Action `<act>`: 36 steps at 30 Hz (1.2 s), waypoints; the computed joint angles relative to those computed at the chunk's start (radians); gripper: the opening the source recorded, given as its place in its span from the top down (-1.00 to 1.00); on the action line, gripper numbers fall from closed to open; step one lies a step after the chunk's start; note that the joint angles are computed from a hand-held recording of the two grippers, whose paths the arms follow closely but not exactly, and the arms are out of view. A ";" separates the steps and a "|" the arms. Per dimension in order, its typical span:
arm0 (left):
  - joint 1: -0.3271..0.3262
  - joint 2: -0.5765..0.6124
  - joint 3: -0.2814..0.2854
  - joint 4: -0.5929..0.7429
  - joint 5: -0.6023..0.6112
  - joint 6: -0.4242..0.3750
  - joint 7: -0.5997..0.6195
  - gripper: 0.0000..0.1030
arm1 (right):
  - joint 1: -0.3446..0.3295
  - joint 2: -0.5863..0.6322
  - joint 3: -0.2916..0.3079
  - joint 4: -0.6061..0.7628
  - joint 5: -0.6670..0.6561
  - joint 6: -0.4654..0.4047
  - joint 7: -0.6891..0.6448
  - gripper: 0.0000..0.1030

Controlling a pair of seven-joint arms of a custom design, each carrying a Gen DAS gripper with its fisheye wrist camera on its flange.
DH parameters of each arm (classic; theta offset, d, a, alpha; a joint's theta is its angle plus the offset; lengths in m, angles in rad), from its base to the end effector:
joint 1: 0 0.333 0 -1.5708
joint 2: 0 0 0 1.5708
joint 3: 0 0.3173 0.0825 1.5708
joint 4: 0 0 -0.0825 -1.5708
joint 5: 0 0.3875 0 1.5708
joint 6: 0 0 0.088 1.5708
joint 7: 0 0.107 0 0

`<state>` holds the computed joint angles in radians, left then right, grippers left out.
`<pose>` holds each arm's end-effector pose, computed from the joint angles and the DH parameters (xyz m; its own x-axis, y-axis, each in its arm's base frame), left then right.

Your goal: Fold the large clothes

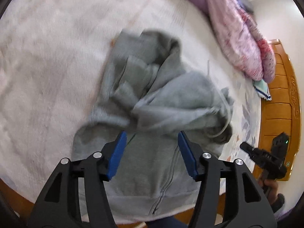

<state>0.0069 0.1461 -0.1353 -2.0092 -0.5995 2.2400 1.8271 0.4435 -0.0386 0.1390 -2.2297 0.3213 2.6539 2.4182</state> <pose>0.5892 -0.0907 0.3961 -0.0486 -0.8792 0.4740 -0.9936 -0.0057 -0.1126 0.4715 0.3008 0.4374 -0.4135 -0.7770 -0.4746 -0.8578 0.5073 -0.0832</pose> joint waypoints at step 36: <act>-0.076 0.650 -0.045 0.869 0.164 -0.233 -0.415 -0.47 | -0.167 0.304 0.021 0.232 0.261 0.017 0.034 0.06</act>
<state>-0.0692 0.7959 -0.1798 -1.1398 -0.4356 2.0072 1.4125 0.2765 0.2651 0.1596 -1.9978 0.5824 2.6713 2.4523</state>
